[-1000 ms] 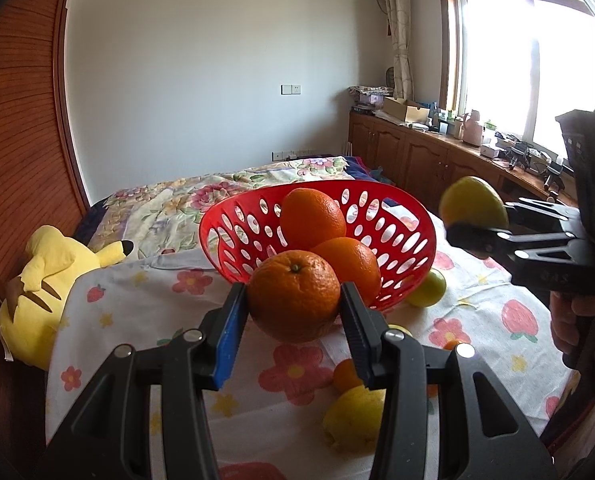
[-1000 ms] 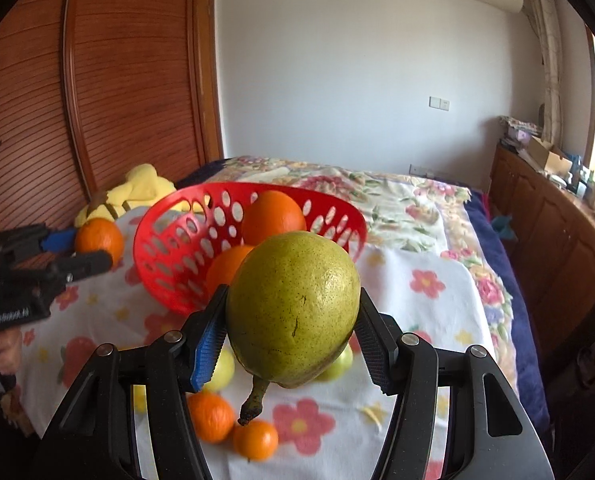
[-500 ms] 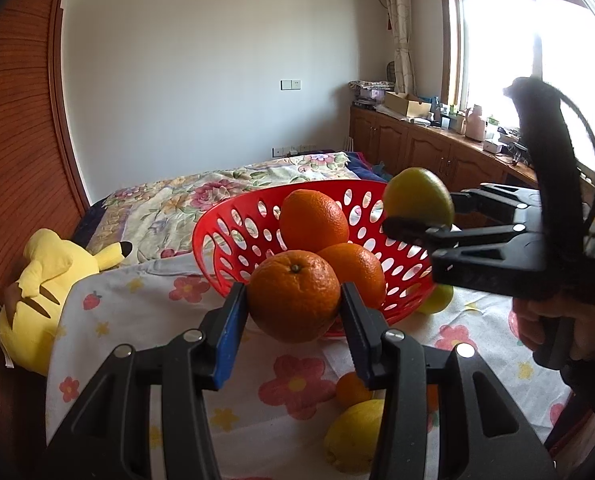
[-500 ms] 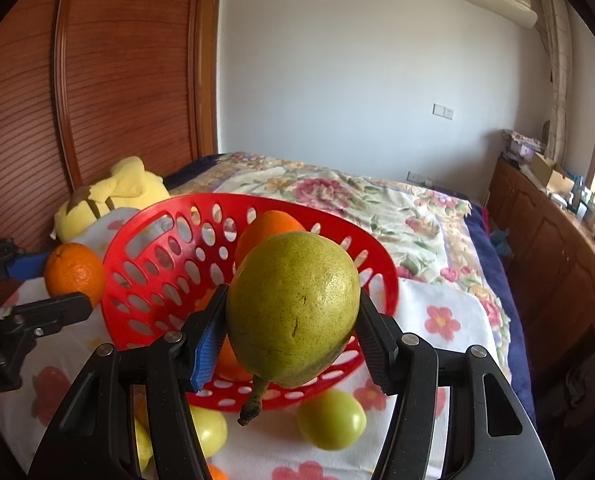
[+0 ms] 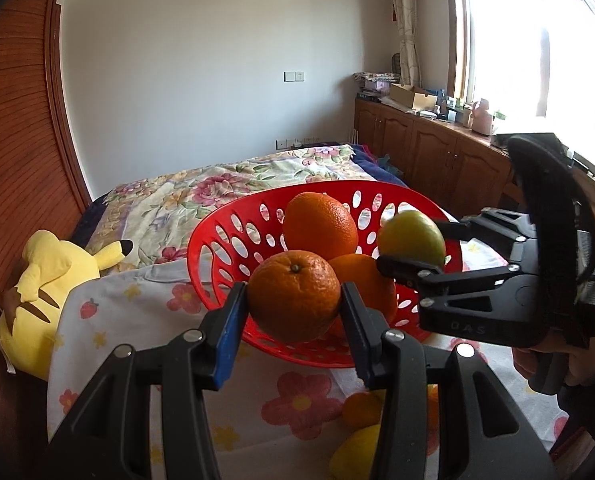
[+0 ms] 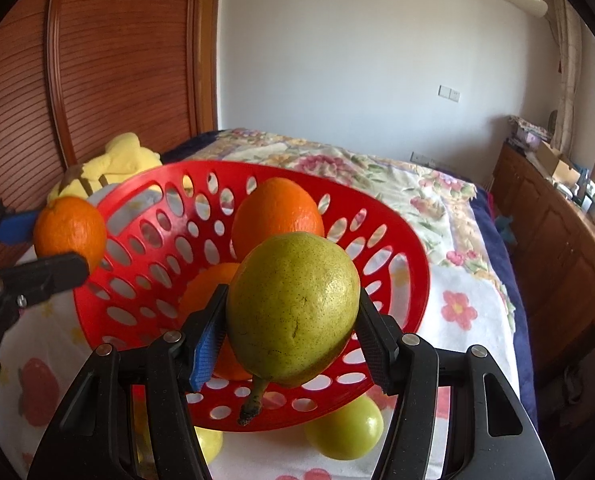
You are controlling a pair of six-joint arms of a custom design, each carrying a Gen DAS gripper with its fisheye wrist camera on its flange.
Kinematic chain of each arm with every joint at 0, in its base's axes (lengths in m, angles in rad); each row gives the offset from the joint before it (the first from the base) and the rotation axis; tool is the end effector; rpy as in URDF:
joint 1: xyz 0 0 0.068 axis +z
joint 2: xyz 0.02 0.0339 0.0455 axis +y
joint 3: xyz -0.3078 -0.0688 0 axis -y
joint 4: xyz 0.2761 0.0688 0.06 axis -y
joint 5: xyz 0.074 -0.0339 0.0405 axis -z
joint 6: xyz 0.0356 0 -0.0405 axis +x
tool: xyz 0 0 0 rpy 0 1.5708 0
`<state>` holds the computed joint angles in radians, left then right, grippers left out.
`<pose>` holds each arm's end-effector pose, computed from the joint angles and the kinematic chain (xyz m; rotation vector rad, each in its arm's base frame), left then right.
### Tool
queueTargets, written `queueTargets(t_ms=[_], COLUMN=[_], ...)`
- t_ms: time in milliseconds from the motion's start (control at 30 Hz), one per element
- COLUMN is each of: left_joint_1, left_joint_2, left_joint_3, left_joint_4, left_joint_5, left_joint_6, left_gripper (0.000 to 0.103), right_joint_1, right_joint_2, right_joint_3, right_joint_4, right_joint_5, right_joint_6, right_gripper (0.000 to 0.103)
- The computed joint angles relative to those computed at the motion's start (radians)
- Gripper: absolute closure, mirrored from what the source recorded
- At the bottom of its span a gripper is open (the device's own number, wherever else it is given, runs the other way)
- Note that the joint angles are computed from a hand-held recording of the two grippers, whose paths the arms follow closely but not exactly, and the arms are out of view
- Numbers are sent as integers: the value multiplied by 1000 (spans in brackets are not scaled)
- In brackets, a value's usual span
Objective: Organize fruits
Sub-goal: 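Carry the mandarin and pear over the basket and release them inside, then withdraw both tools from the basket toward the loose fruit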
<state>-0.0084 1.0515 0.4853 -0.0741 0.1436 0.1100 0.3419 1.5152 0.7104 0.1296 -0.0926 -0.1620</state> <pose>0.2200 -0.0069 0.2180 0.2098 2.1953 -0.1021 0.3032 0.1114 0.1950 -0.6093 2.1662 0.2009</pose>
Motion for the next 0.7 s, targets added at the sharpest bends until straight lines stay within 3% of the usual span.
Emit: queueTargets(t_ms=[100, 267, 700], left_joint_1=[1, -1, -28], left_joint_2=[25, 61, 153], left_joint_3=[8, 15, 40], left_joint_4=[13, 38, 68], left_joint_5=[-6, -11, -44], left_joint_6=[3, 1, -25], left_gripper=[58, 58, 56], right_joint_1=[-16, -80, -201], right_joint_2=[-23, -106, -293], right_joint_3=[-15, -42, -153], right_joint_4=[17, 5, -33], right_joint_5=[-12, -126, -277], right_joint_6=[22, 51, 33], right_gripper=[34, 33, 30])
